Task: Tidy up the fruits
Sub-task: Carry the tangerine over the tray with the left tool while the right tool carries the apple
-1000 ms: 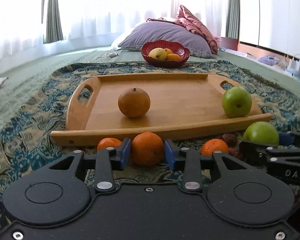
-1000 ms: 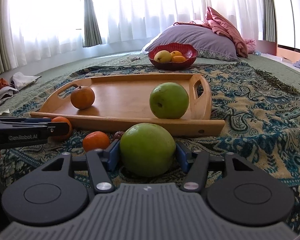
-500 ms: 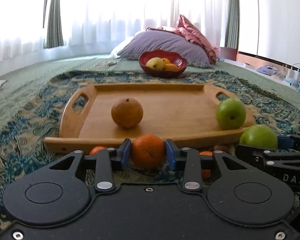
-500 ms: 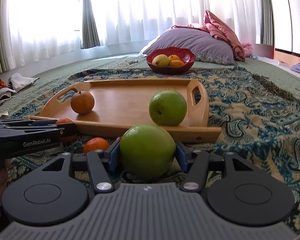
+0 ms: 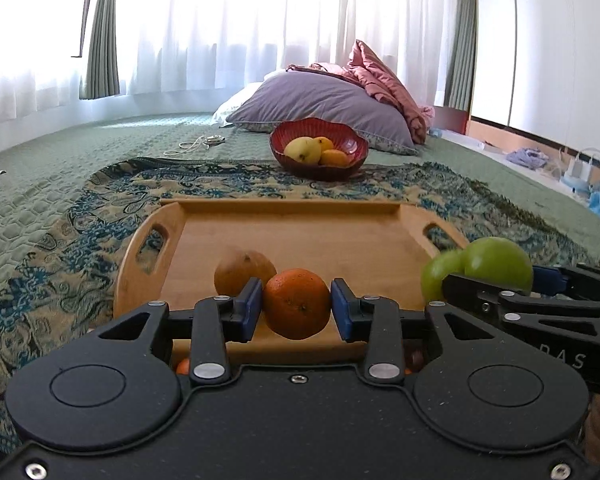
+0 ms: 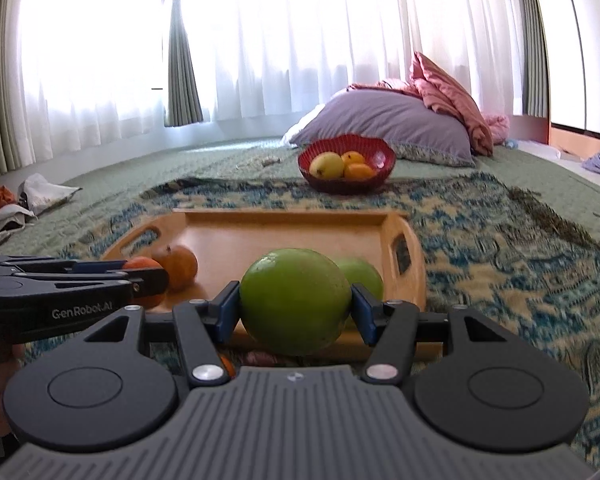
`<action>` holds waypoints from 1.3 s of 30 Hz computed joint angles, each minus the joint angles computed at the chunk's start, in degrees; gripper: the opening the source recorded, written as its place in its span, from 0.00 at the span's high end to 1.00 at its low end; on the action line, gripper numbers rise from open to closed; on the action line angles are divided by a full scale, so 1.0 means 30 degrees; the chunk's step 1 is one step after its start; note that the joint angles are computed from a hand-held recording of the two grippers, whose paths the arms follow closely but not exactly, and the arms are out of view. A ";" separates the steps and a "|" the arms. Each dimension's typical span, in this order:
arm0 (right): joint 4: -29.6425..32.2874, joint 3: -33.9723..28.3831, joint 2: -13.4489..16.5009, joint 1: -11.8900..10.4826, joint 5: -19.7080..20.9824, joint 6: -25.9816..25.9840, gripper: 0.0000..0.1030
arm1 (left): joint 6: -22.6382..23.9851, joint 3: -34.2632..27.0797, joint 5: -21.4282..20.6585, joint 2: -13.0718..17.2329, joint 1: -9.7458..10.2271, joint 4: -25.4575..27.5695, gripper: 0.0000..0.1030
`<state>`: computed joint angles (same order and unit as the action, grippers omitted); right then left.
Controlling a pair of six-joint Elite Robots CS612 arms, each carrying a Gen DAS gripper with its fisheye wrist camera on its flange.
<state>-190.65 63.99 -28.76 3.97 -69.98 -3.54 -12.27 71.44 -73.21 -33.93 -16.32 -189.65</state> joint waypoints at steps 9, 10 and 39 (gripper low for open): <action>0.3879 -0.3668 0.1002 0.0275 0.0083 0.0193 0.41 | 0.0025 -0.2823 -0.0972 0.0559 0.0726 0.2823 0.66; 0.4680 -0.4272 0.1194 0.0299 0.0116 0.0327 0.41 | -0.0030 -0.3217 -0.1159 0.0674 0.0820 0.3308 0.66; 1.7631 -1.6191 0.6344 0.0807 -0.0948 -0.0145 0.41 | -0.2244 -1.0140 -0.2495 0.3847 0.1903 1.1860 0.66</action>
<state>-137.76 15.42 -9.73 6.39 -72.83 -3.97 -19.00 41.02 -80.70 -22.38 -10.61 -154.07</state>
